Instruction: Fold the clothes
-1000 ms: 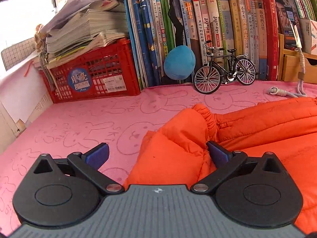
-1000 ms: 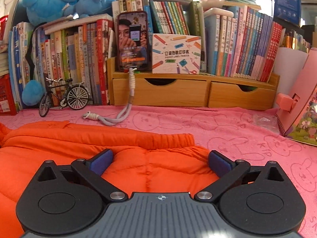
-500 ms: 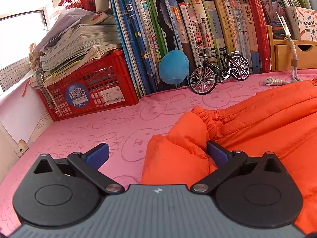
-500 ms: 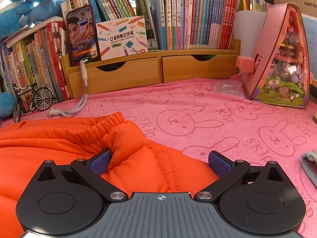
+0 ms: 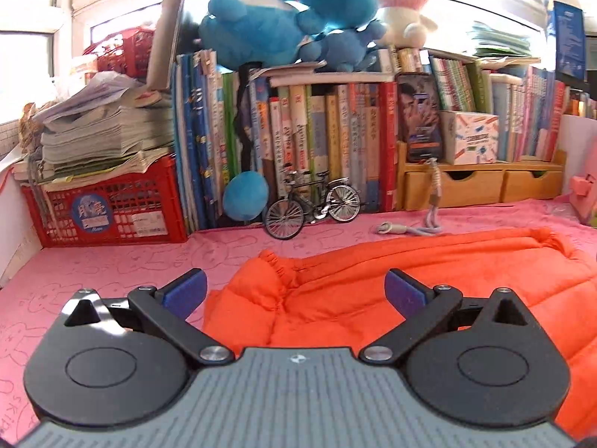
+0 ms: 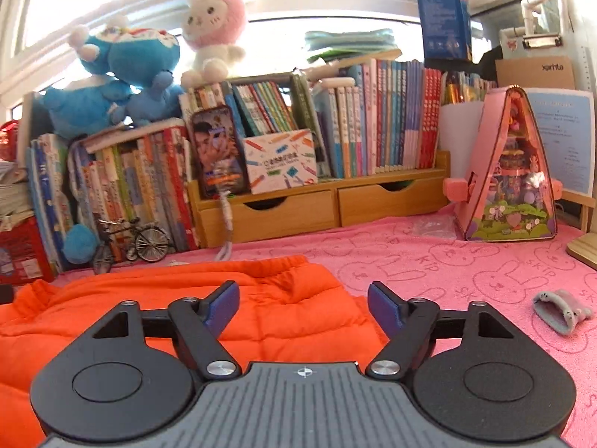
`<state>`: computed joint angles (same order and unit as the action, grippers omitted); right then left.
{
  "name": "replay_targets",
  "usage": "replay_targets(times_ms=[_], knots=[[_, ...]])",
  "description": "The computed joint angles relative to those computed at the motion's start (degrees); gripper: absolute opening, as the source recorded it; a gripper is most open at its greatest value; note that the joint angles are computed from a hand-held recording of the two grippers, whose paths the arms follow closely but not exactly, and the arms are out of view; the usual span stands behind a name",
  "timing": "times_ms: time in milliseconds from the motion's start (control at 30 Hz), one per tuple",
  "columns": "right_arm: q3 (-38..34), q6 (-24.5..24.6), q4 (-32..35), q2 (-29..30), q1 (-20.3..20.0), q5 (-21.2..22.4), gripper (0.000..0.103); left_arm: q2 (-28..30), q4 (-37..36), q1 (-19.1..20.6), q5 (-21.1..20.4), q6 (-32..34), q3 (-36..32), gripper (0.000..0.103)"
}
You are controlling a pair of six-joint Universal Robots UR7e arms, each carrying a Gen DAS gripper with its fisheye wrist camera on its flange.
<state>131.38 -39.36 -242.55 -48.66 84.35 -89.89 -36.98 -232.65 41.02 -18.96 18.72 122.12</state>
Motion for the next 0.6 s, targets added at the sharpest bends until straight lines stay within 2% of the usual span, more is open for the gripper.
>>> replay_targets(times_ms=[67, 133, 233, 300, 367, 433, 500, 600], knots=[[4.7, -1.9, -1.0, -0.1, 0.4, 3.4, 0.061, -0.4, 4.8, -1.0, -3.0, -2.3, 0.5, 0.086], [6.6, -3.5, 0.5, 0.8, 1.6, 3.7, 0.056, -0.3, 9.7, -1.0, -4.5, -5.3, 0.3, 0.082], [6.9, -6.2, 0.0, 4.4, 3.4, 1.9, 0.053, -0.5, 17.1, -0.7, -6.8, -9.8, -0.1, 0.080], [6.9, -6.4, 0.5, 5.6, 4.1, 0.9, 0.049, -2.9, 24.0, 0.1, -10.4, -14.8, 1.2, 0.077], [6.0, -6.2, 4.0, 5.8, 5.1, -2.5, 0.046, -4.9, 31.2, 1.3, -14.0, -18.4, 1.5, 0.075], [5.2, -3.9, 9.6, 4.3, 5.2, -4.5, 0.041, -5.3, 37.2, 1.8, -13.8, -19.6, 0.6, 0.076], [4.5, -1.5, 14.7, 2.8, 4.7, -5.2, 0.040, -4.2, 39.1, 1.9, -12.0, -18.0, -0.8, 0.076], [4.4, -0.6, 16.7, 2.3, 4.1, -4.9, 0.040, -2.4, 38.9, 2.8, -10.8, -14.5, -3.0, 0.081]])
